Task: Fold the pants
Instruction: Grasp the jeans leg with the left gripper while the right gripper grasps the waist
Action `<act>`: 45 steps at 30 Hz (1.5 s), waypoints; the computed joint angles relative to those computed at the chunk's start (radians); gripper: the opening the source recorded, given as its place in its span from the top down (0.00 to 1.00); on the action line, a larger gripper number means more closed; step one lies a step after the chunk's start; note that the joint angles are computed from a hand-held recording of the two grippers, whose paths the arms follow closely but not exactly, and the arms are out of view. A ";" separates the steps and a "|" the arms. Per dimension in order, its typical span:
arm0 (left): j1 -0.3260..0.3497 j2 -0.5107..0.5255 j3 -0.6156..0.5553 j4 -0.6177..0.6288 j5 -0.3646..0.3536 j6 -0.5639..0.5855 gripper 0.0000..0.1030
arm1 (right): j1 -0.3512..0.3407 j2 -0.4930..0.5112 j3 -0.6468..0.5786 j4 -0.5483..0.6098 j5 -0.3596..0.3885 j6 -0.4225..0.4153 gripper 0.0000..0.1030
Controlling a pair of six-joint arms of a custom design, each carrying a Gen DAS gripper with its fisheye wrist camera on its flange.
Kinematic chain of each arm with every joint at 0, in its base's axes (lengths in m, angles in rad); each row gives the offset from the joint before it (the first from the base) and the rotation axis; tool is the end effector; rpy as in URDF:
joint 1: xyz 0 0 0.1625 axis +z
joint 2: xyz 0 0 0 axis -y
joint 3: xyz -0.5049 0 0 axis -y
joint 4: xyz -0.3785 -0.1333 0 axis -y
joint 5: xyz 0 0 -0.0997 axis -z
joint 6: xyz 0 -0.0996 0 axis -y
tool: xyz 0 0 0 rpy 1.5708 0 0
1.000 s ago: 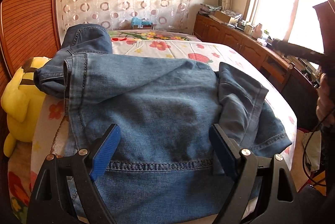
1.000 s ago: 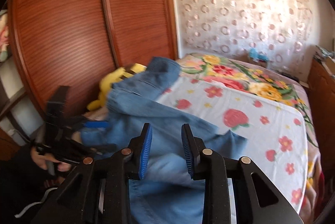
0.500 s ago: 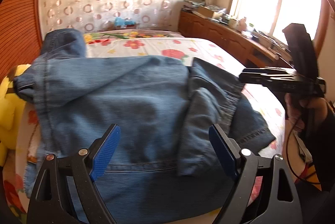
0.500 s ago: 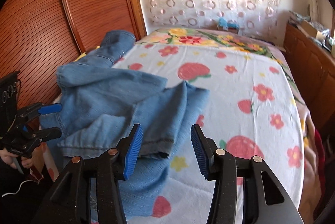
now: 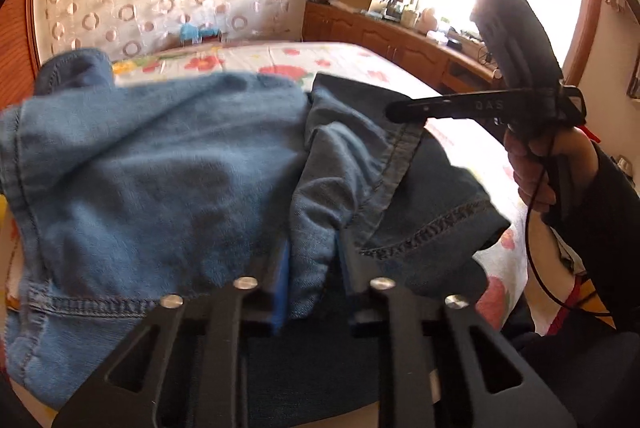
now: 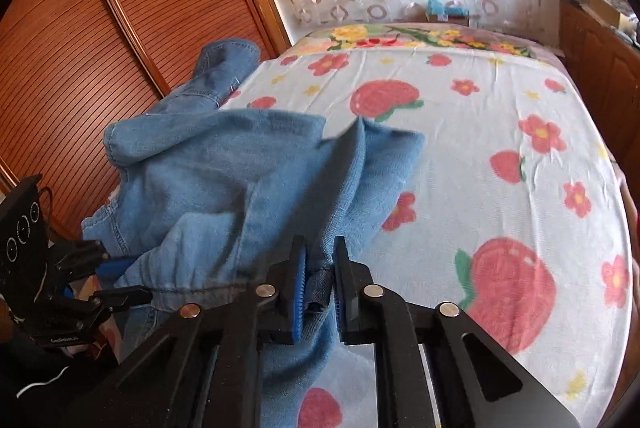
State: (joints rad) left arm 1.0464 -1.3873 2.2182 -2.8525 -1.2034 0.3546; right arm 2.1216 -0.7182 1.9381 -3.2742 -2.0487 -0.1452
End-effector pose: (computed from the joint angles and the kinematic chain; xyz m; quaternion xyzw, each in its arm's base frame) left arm -0.0928 -0.4980 0.3392 0.3708 0.8846 -0.2340 0.1588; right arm 0.4093 -0.4993 0.1073 0.2684 -0.9061 0.2741 0.1782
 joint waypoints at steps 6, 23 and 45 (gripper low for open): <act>-0.034 -0.065 -0.008 -0.006 -0.042 -0.001 0.82 | 0.066 -0.010 -0.058 -0.045 0.033 -0.087 0.95; -0.020 -0.229 -0.048 0.052 0.020 -0.046 0.82 | 0.186 0.181 -0.474 0.151 0.129 -0.280 0.95; 0.103 -0.140 -0.081 0.036 0.074 -0.092 0.26 | 0.118 0.187 -0.492 0.204 -0.022 -0.237 0.39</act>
